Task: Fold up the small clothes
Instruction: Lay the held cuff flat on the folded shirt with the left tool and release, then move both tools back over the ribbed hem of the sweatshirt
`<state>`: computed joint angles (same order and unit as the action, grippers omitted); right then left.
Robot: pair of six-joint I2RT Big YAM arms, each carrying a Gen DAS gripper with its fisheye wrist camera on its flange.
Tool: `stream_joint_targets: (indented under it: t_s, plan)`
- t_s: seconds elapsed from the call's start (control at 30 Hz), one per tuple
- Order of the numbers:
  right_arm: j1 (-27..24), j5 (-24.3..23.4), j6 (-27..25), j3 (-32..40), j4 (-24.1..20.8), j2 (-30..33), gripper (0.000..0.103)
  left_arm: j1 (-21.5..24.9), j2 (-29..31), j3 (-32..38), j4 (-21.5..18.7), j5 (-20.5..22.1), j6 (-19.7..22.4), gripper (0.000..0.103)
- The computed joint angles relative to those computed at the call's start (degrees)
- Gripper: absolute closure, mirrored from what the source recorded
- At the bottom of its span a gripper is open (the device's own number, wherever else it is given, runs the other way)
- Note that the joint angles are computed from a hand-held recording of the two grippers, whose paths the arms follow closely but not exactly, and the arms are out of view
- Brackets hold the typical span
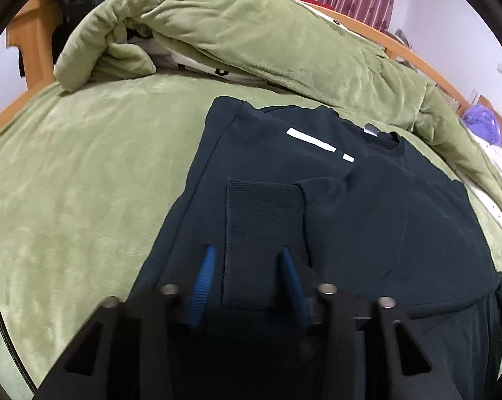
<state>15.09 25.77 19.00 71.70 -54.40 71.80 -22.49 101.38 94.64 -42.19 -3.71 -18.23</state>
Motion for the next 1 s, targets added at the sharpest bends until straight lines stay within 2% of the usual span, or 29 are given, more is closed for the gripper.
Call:
stream_joint_targets:
  t_s: [0.1,0.17,0.27,0.37,0.5,0.73,0.8,1.0]
  plan:
    - [-0.67,-0.66,0.59,0.47,-0.62,1.31,0.048,0.10,-0.51,-1.03,2.96,-1.44,2.01,0.096]
    - [-0.71,-1.08,0.86,0.55,-0.28,1.73,0.048,0.77,-2.28,-2.98,7.73,-1.86,2.19,0.097]
    - [-0.10,-0.14,0.51,0.09,0.88,1.83,0.048,1.44,-2.30,-1.89,7.20,-2.34,2.20,0.097]
    - [0.20,0.00,0.39,0.21,0.23,2.70,0.048,1.13,-1.90,-1.87,6.53,-2.78,2.99,0.097]
    - [0.37,-0.67,0.77,0.50,-1.49,4.04,0.048,0.78,-0.16,-0.42,2.05,-2.84,3.06,0.093]
    - [0.13,-0.52,2.54,0.14,-2.82,4.10,0.048,0.53,-1.54,-2.43,1.99,-3.52,3.32,0.078]
    - [0.14,-0.38,3.42,-0.32,-2.57,3.27,0.048,0.15,-2.74,-4.06,2.54,-4.93,3.57,0.069]
    - [1.45,0.26,5.10,-1.20,-2.19,0.72,0.048,-1.13,-6.28,-7.75,1.45,-7.05,4.22,0.066]
